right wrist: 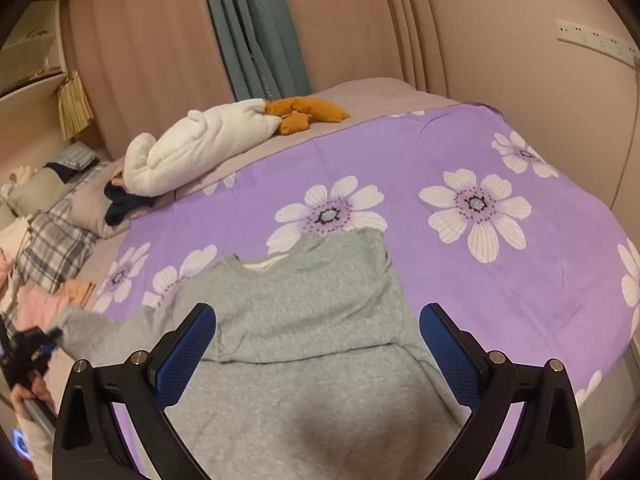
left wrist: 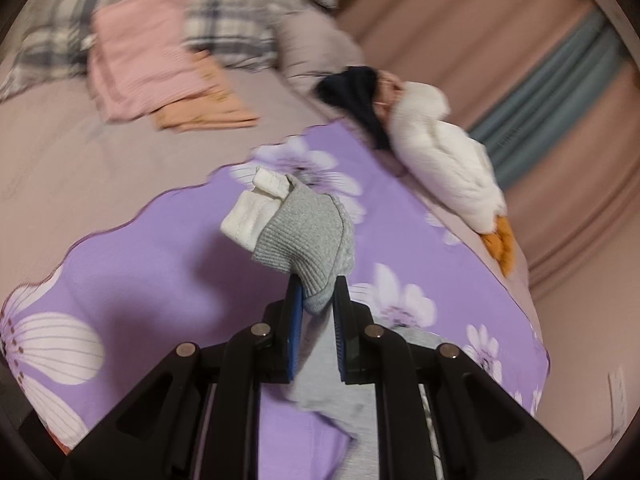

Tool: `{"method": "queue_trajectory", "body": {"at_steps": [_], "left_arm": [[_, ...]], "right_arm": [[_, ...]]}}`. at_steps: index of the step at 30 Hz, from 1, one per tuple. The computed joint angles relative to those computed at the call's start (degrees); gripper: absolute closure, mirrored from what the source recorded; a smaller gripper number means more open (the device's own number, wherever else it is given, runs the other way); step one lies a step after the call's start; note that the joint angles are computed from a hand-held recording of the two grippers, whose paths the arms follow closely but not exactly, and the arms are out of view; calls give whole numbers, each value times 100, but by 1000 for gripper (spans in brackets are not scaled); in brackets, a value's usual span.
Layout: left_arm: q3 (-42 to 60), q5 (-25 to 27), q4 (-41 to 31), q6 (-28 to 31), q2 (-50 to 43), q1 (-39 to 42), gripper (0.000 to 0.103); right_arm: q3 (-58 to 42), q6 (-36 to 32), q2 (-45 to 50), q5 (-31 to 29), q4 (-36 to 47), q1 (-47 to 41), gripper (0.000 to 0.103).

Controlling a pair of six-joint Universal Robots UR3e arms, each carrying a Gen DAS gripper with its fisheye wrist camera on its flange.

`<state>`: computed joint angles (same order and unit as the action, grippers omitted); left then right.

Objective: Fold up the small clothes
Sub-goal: 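Lift the cuff with the left tool, fold the sleeve across the body, release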

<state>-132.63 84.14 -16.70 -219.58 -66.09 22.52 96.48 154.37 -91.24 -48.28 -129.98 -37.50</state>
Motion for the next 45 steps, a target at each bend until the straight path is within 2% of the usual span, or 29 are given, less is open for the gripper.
{"method": "queue_trajectory", "body": {"at_steps": [7,14,18,30,37,41,45], "left_arm": [[1265,715,238,163,-1338,-1404,89],[2443,1103,135,647,-2637,-2483,89],[2925,1126,-15,884,-3286,-2883,89],[3624,1032,-389,1323,-4576,-3446,89],[3760,747,-822,1431,-4854,-3432,87],[3671,668,-760,1388,-4870,-3413,89],[3709,550,-884,1434,-4696,-3410,83]], "right_arm": [[67,-62,-50,82,64,-127,2],[31,-53,50,21,98,-146,2],[65,-53,70,-53,40,-110,2],[28,-43,270,-205,30,-34,2],[-4,-35,364,-272,58,-3,2],[10,-63,361,-283,74,3,2],[33,-76,357,-294,30,3,2]]}}
